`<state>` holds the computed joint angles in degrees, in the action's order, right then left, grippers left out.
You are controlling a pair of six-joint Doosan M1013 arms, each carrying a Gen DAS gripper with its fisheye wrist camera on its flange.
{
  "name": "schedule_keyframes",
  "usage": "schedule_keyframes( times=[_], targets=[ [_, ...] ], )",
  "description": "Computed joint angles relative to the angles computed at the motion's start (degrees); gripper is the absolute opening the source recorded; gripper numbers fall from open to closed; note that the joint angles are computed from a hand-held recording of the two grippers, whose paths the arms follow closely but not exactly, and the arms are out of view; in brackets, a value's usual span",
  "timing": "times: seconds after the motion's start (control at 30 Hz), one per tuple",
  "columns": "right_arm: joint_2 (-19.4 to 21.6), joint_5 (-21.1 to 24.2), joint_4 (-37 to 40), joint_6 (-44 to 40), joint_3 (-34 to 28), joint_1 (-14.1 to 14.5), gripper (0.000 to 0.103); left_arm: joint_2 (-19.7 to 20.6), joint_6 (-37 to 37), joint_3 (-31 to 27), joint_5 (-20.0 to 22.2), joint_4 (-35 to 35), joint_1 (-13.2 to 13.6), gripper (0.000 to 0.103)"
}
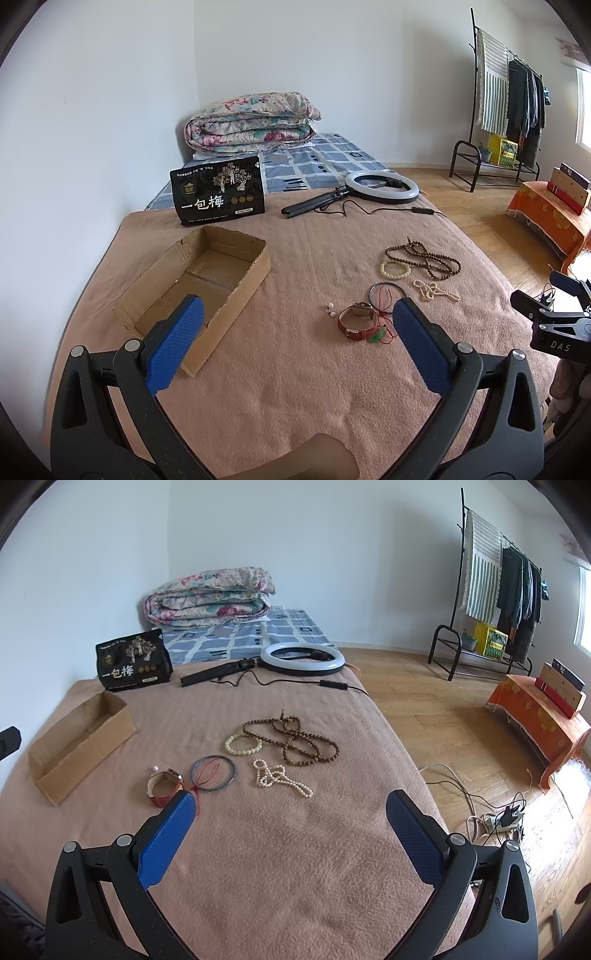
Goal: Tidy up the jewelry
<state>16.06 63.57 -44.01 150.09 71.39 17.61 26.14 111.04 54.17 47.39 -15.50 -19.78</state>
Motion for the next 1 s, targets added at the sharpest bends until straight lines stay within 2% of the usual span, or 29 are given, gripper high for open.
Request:
schedule_keyframes(
  times=[1.0],
  targets=[
    [0.06, -0.39, -0.05, 0.56, 0.35, 0.13, 0.102, -0.19, 0.15, 0.43, -0.46, -0.17, 0.02, 0.103]
  ],
)
